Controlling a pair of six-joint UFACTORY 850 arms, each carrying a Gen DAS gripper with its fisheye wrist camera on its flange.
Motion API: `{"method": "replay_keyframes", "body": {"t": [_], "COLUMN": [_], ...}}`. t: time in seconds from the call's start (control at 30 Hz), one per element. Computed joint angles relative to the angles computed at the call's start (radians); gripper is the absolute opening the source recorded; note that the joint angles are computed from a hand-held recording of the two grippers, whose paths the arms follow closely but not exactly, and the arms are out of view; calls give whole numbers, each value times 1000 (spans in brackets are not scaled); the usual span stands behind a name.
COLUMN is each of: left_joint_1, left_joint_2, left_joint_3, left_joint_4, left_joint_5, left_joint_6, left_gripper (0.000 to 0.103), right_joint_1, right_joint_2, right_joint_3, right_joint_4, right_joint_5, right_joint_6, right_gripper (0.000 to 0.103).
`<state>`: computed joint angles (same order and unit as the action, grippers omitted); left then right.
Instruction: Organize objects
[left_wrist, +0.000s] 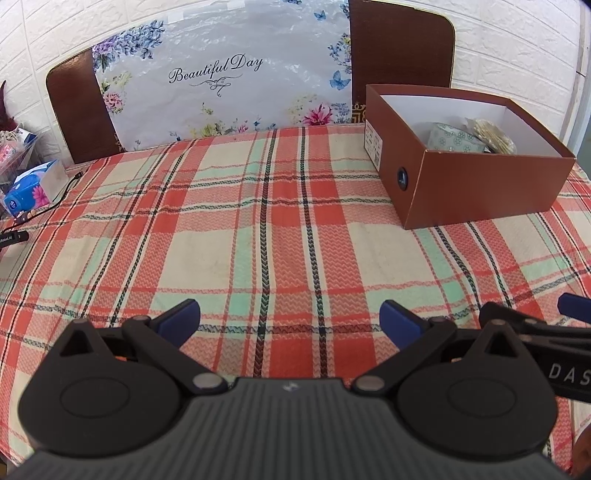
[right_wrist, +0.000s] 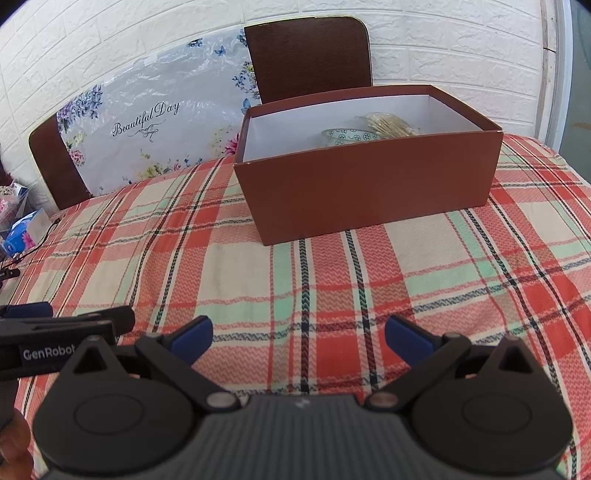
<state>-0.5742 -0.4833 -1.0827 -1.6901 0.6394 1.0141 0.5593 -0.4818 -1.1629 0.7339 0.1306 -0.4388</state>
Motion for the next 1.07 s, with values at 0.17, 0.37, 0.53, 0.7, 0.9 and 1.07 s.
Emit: {"method": "replay_keyframes", "body": {"t": [0.17, 0.37, 0.53, 0.7, 0.9, 1.07], "left_joint_1": [2, 3, 2, 5, 8, -1], "left_joint_2": [4, 6, 11, 15, 18, 24], "left_joint_3": [5, 8, 14, 21, 29, 48], "left_joint_4": [9, 14, 26, 31, 53, 142], "left_joint_5": [-1, -3, -1, -3, -10, 22], "left_joint_6": [-13, -18, -35, -47, -66, -125], "left_gripper": [103, 103, 103, 103, 103, 103], "right_joint_1": [3, 5, 8, 13, 19, 20], "right_joint_2": [2, 1, 1, 0, -2, 0], "right_joint_3": [0, -2, -4, -3, -4, -1], "right_joint_4": [13, 25, 58, 92, 129, 135], "right_joint_5": [7, 3, 5, 7, 18, 23], "right_joint_6": [-13, -27, -59, -98, -133, -134], "right_gripper": [103, 103, 103, 103, 103, 103]}}
